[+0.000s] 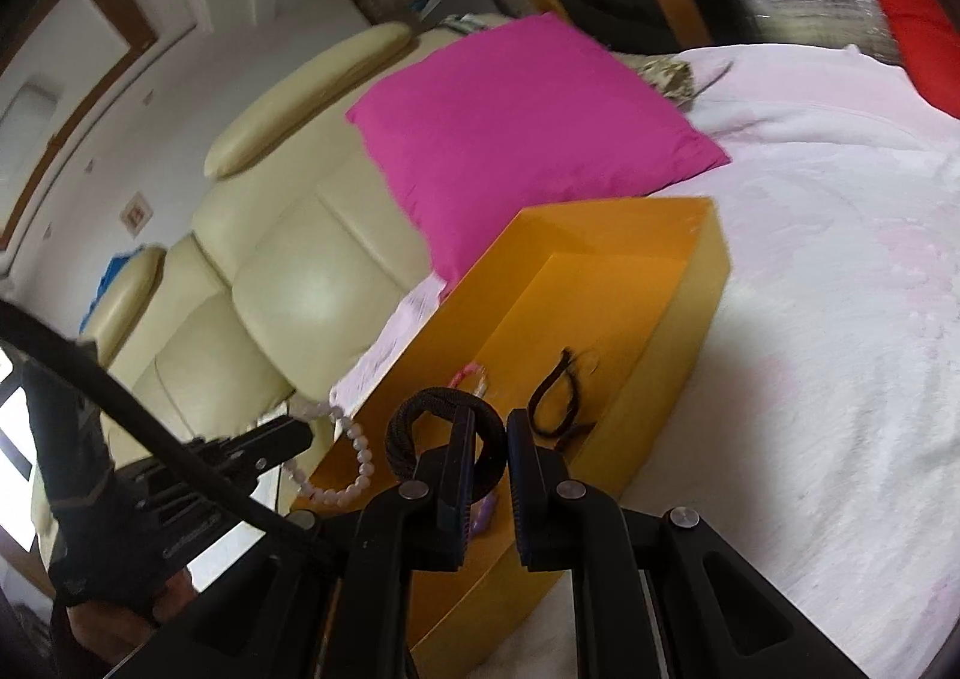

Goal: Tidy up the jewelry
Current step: 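Lower both items into the orange box and open both tools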

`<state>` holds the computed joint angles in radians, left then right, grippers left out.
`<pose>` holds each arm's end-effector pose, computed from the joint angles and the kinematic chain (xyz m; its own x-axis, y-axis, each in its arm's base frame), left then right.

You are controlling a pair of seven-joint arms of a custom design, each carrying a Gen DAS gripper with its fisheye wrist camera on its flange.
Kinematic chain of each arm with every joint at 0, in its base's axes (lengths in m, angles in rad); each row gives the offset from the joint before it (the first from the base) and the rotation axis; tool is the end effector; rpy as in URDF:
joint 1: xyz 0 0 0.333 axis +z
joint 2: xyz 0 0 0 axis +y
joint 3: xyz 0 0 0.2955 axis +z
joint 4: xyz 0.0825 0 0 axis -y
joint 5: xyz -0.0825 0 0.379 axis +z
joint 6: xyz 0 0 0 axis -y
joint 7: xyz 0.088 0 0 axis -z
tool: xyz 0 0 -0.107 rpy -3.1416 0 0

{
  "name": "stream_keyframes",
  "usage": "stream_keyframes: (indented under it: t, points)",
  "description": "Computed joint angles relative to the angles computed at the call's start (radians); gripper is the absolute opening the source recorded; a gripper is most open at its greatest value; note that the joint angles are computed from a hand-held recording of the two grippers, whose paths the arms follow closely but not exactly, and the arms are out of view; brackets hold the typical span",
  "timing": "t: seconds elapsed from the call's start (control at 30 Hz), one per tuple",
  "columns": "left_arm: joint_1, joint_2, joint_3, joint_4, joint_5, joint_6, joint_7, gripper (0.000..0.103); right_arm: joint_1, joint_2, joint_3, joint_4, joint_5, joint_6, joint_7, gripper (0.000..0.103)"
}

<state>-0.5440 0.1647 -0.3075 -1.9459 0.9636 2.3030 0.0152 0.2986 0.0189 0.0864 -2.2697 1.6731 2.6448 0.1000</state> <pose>0.4182 -0.4421 0.4101 0.1282 -0.9912 -0.0317 -0.7314 -0.0729 -0.6781 0.4997 0.1741 0.3483 0.5388 -0.7088 -0.4554 -0.7025 -0.0796 -0.7073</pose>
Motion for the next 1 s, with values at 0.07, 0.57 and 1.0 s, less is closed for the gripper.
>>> stream_keyframes:
  t: [0.07,0.57,1.0]
  points:
    - [0.000,0.002,-0.002,-0.004,-0.008,0.004,0.009,0.009,0.009,-0.009,0.007,-0.016,-0.016,0.009,-0.013,0.012]
    - [0.018,0.049,0.012,-0.012,-0.083,0.047,0.029,0.009,0.076,-0.021,0.038,-0.075,-0.122,0.116,-0.102,0.012]
    - [0.036,0.085,0.026,-0.001,-0.152,0.078,0.084,0.015,0.102,-0.007,0.047,-0.083,-0.204,0.184,-0.093,0.015]
